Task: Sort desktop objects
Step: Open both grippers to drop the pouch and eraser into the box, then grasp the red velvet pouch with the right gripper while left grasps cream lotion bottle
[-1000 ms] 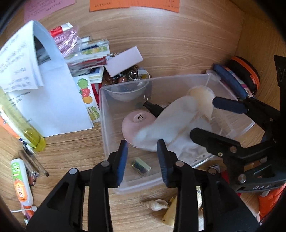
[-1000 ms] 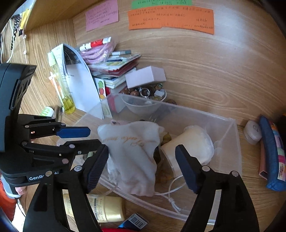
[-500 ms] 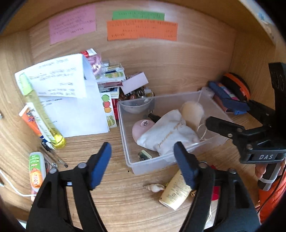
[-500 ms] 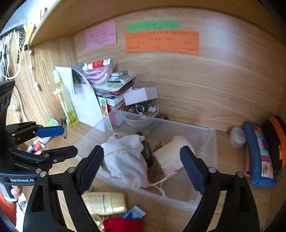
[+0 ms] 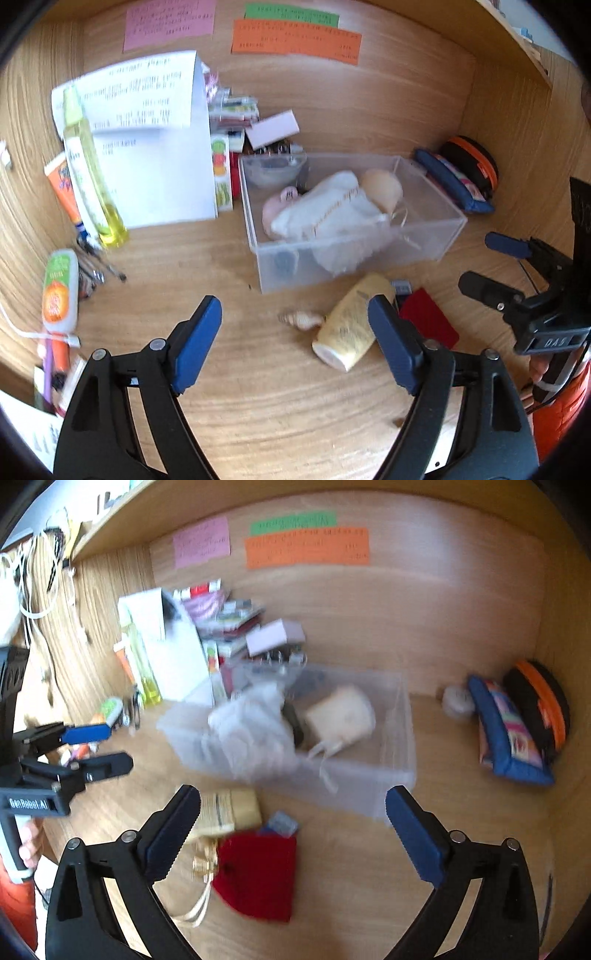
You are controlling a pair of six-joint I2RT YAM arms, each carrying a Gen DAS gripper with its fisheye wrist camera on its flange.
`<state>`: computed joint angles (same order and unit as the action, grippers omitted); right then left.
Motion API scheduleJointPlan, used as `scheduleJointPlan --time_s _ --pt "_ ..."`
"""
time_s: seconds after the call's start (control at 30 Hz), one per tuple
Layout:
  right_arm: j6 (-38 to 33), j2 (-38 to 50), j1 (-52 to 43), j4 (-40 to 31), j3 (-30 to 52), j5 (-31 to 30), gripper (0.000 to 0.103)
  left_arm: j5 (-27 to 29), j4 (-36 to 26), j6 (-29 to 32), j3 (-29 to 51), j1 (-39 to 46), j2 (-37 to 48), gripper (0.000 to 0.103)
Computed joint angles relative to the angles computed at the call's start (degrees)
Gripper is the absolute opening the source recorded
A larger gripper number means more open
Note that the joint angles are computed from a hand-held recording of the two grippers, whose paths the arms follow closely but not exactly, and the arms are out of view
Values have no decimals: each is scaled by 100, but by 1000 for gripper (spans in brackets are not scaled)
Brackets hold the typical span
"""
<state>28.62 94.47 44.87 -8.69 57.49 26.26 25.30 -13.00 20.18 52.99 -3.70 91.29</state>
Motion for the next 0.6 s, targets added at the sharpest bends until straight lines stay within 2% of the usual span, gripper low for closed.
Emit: scheduleJointPlan --time_s 0.07,0.27,0.6 --pt "236 121 133 -79 -69 111 100 59 33 57 -148 43 2 82" --pt "543 473 291 61 -179 -266 100 195 113 225 -459 130 31 82" --pt "511 1198 423 -187 297 -490 100 297 219 354 -725 162 280 82"
